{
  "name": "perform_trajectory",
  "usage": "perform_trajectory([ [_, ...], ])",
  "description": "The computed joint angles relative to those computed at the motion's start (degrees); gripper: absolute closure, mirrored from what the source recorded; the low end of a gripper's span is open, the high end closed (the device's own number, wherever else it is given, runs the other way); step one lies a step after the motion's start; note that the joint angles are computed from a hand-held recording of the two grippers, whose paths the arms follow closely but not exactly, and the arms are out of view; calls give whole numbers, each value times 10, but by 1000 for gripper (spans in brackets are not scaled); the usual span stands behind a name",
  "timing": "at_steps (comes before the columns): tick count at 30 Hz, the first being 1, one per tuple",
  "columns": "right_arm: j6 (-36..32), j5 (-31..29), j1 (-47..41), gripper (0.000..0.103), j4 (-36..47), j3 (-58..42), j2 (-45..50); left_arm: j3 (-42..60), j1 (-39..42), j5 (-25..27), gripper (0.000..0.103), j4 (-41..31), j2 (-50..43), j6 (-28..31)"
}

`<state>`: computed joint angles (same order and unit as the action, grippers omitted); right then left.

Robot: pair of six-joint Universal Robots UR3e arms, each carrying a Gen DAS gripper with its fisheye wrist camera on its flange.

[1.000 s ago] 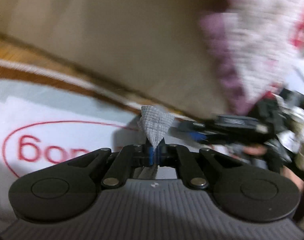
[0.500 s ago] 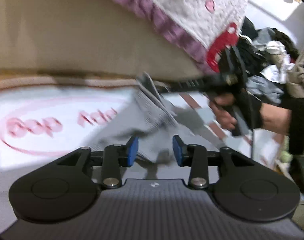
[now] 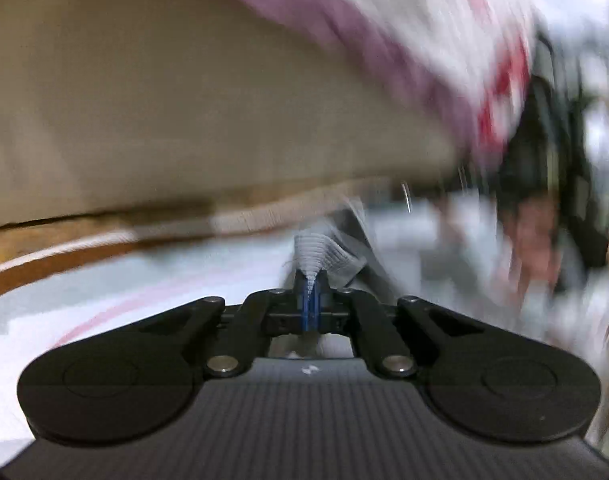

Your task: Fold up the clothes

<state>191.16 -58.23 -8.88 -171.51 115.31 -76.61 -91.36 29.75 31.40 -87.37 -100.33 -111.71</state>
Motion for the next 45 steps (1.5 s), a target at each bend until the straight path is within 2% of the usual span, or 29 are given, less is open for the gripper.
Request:
perform_trajectory([
  [2, -5, 9, -1, 96, 21, -14, 1, 4, 5, 4, 101, 55, -19, -66],
  [4, -21, -2, 6, 92, 71, -44, 4, -14, 3, 22, 101, 118, -25, -93],
  [6, -14, -24, 17, 78, 108, -73, 17, -49, 4, 40, 101, 200, -23, -140],
  [7, -4, -30, 20, 64, 108, -78, 23, -66, 4, 49, 101, 246, -23, -170],
  [8, 7, -36, 21, 57, 102, -79, 29, -79, -1, 56, 101, 295, -29, -201],
  [10, 21, -32, 20, 56, 95, -74, 38, -95, -12, 67, 101, 385, -45, -251],
  [12, 17, -23, 21, 56, 99, -71, 44, -105, -21, 73, 101, 443, -54, -266],
  [14, 2, -15, 24, 56, 114, -70, 42, -110, -20, 71, 99, 445, -47, -255],
  [16, -14, -5, 26, 56, 130, -70, 39, -129, 3, 38, 94, 424, -21, -237],
  [17, -21, 2, 26, 56, 140, -72, 39, -119, 19, 21, 89, 366, -7, -202],
  [18, -26, 8, 26, 56, 147, -74, 38, -98, 38, 0, 86, 259, 9, -127],
  [20, -44, 17, 24, 56, 171, -76, 34, -53, 78, -37, 64, 19, 37, 69],
  [21, -54, 20, 23, 56, 184, -77, 31, -17, 94, -39, 59, -101, 42, 160],
  [23, -90, 23, 23, 57, 221, -84, 25, 86, 114, 23, 43, -333, 15, 337],
  [24, -110, 23, 22, 57, 242, -91, 22, 105, 125, 58, 43, -396, 12, 414],
  [25, -129, 23, 22, 57, 262, -99, 20, 100, 132, 88, 41, -413, 25, 468],
  [26, -138, 24, 22, 57, 277, -106, 20, 71, 139, 107, 34, -403, 51, 510],
  [28, -134, 26, 23, 57, 282, -121, 32, -42, 143, 118, 17, -295, 133, 540],
  [30, -120, 22, 29, 57, 264, -131, 46, -162, 101, 134, 16, -75, 203, 454],
  [31, -108, 16, 35, 56, 246, -134, 53, -210, 73, 139, 17, 45, 215, 383],
  [32, -94, 6, 43, 56, 225, -136, 61, -234, 52, 135, 20, 123, 208, 315],
  [33, -81, -5, 51, 56, 205, -140, 69, -234, 42, 122, 27, 156, 187, 253],
  [34, -72, -19, 61, 57, 187, -144, 77, -209, 39, 98, 39, 147, 154, 188],
  [36, -66, -52, 83, 66, 167, -156, 89, -116, 30, 62, 49, 85, 72, 75],
  [37, -54, -61, 90, 91, 166, -162, 92, -91, 24, 57, 75, 110, 38, 7],
  [38, -37, -59, 90, 95, 156, -158, 90, -78, 15, 63, 89, 158, 11, -59],
  [40, -5, -44, 82, 97, 113, -134, 78, -60, -4, 99, 90, 267, -33, -176],
  [43, 9, -59, 79, 98, 88, -126, 64, -64, 0, 106, 90, 351, -60, -232],
  [45, 8, -65, 73, 99, 92, -125, 59, -63, 6, 102, 83, 363, -71, -247],
])
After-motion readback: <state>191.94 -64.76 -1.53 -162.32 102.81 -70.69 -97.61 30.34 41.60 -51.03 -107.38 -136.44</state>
